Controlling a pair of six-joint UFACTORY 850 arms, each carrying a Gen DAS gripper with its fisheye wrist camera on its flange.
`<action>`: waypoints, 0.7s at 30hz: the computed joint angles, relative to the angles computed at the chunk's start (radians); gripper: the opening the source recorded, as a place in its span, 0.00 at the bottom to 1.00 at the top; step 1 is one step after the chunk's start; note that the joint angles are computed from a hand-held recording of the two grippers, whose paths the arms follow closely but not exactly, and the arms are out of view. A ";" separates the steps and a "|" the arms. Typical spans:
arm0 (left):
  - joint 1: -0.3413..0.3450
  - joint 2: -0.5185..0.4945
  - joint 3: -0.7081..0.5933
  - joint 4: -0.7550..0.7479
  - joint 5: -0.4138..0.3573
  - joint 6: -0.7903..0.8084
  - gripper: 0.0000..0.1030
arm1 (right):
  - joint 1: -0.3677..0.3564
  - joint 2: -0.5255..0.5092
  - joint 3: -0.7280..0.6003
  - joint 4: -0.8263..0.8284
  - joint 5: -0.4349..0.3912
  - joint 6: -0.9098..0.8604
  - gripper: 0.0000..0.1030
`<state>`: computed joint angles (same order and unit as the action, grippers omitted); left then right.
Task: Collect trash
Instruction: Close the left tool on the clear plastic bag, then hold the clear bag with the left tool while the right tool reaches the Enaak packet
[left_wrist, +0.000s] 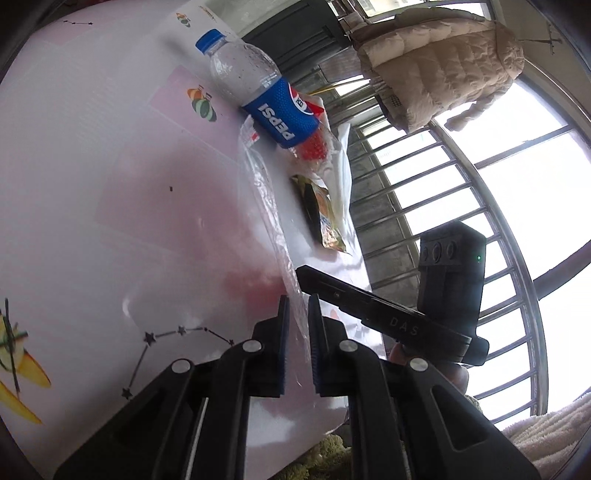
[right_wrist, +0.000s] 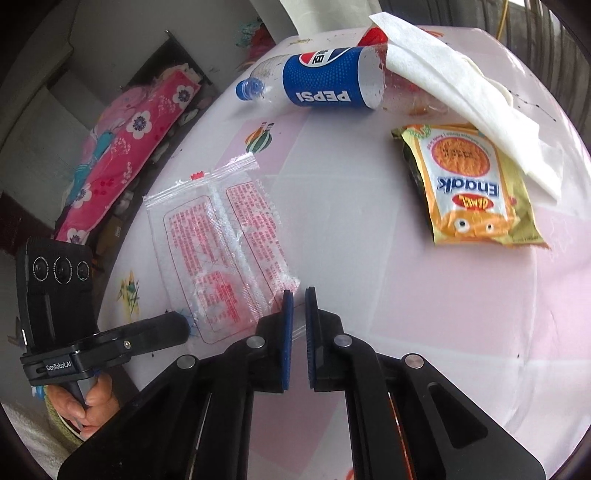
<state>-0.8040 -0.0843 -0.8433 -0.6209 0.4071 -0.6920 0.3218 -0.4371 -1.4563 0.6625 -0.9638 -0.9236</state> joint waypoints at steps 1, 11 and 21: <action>-0.006 -0.002 -0.001 0.005 0.008 -0.003 0.09 | -0.004 0.002 0.002 0.001 -0.005 0.003 0.05; -0.006 -0.030 -0.053 -0.308 -0.050 0.310 0.08 | -0.025 0.015 0.025 0.019 -0.026 -0.009 0.03; -0.002 -0.042 -0.078 -0.541 -0.059 0.585 0.03 | -0.041 0.016 -0.015 0.055 0.204 -0.023 0.30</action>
<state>-0.8062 -0.1265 -0.9212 -1.1617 0.3476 -0.1067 0.2812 -0.4212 -1.4711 0.7180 -0.7602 -0.9462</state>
